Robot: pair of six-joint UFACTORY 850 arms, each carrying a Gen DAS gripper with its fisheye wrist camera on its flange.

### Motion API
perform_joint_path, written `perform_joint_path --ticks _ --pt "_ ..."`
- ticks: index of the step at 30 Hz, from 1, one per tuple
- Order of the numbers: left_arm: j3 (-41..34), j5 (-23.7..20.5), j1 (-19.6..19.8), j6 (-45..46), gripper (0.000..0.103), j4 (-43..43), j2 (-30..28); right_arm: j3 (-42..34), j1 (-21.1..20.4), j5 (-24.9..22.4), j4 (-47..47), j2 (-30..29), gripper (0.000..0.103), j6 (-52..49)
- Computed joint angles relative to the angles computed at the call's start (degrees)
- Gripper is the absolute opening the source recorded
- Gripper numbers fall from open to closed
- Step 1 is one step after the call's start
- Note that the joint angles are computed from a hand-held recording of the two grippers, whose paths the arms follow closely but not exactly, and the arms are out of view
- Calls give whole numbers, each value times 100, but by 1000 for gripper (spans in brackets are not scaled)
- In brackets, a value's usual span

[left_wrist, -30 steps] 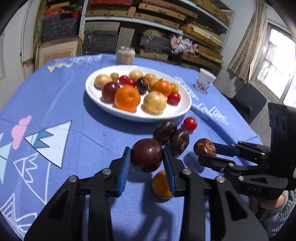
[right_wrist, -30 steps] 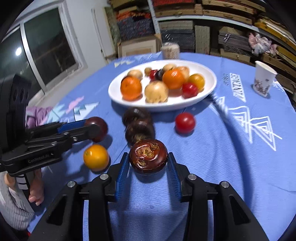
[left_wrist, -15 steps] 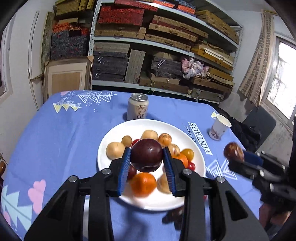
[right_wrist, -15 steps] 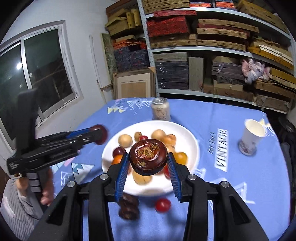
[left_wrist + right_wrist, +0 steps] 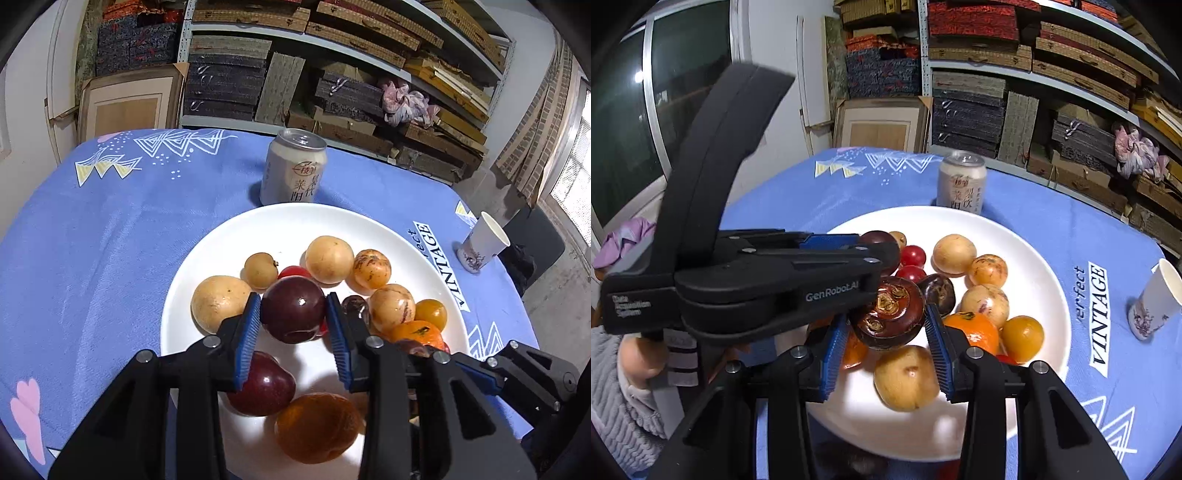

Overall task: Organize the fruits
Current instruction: 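Carry the plum and dark brown fruit onto the white plate and open both grippers, then withdraw both grippers from the plate toward the remaining fruit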

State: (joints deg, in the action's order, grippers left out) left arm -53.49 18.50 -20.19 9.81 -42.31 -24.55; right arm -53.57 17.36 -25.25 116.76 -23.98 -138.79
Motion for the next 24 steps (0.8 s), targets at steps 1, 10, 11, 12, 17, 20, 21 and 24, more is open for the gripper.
perform_joint_path --ticks 1,10,11,12,17,20,21,24 --pt "-13 -6 17 -60 36 47 -20 -8 14 37 72 -24 43 -49" --pt "450 331 -120 -222 43 -140 499 330 -254 -335 103 386 55 -4" --pt "543 381 -168 -139 45 -250 606 427 -348 -447 3 517 60 137" --pt "642 478 -267 120 48 -549 728 538 -443 -556 -30 646 64 200" --pt "1311 1345 -1119 1261 62 -2064 1362 1223 -1045 -1148 -88 1223 77 302" --pt "1635 1920 -1822 1628 74 -2912 1488 1536 -1469 -1514 -92 1285 93 465" --pt "1719 2097 -2059 1629 76 -3110 1475 1635 -1617 -1680 38 1260 96 463" --pt "1844 2457 -2622 1706 78 -3575 1322 1719 -1898 -1833 318 1057 96 576"
